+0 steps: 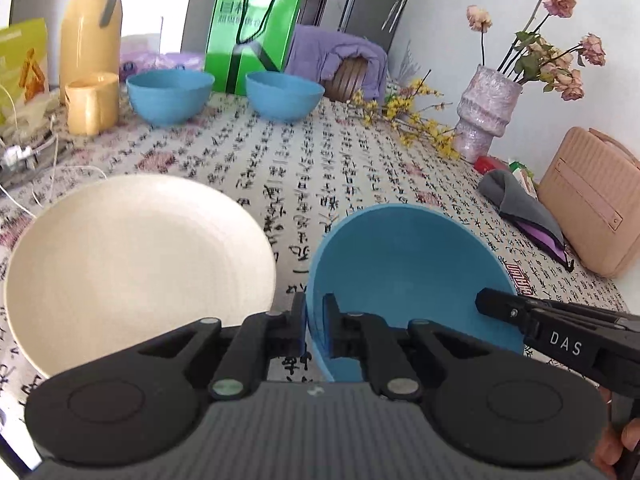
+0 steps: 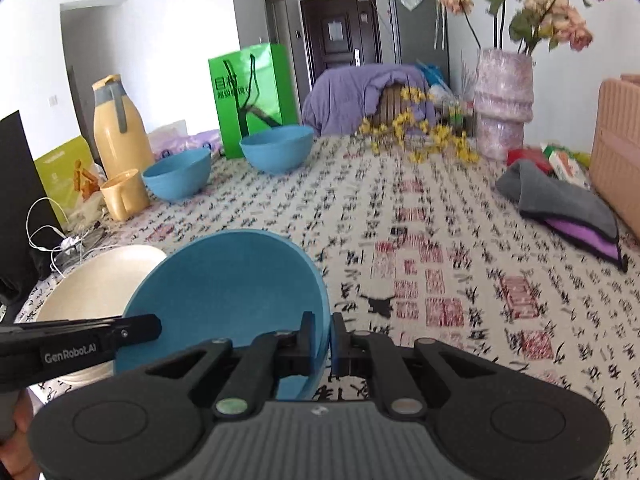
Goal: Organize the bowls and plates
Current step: 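Carry both held blue bowls toward the plate stack, then lower both blue bowls beside the plates and open both tools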
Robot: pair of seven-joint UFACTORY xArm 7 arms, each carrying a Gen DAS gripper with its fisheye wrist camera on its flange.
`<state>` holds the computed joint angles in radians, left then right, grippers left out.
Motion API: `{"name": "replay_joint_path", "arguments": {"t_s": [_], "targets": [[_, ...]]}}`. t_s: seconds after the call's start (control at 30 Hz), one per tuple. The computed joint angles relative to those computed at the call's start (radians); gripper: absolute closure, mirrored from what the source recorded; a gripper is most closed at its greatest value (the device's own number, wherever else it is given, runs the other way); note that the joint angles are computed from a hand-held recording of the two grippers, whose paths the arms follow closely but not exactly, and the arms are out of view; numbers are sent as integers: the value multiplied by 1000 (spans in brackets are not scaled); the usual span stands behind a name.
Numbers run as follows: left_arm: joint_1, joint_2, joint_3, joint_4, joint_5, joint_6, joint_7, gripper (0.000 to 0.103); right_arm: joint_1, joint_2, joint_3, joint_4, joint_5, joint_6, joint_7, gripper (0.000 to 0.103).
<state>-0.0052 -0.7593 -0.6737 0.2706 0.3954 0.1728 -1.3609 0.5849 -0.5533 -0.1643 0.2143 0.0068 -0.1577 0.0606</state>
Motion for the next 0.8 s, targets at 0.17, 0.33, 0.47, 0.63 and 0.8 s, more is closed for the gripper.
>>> {"name": "replay_joint_path", "arguments": {"t_s": [0.17,0.33,0.47,0.63,0.8], "targets": [[41,28,5,-6,7,-68,22,83,71,48,-69,26,8,-8,0,82],[92,-13,-20,-18,-5,-125,53,53,82,89,-73,52,-13,-41,4,62],[122,-107,-45,-44,-19,-165,87,39,14,98,-3,56,-45,-84,12,43],[76,-334,-74,-113,-43,-99,119,22,10,67,-20,9,-129,-238,49,32],[-97,-510,-53,-169,-18,178,115,12,32,33,-45,-35,-267,-357,76,18]]}}
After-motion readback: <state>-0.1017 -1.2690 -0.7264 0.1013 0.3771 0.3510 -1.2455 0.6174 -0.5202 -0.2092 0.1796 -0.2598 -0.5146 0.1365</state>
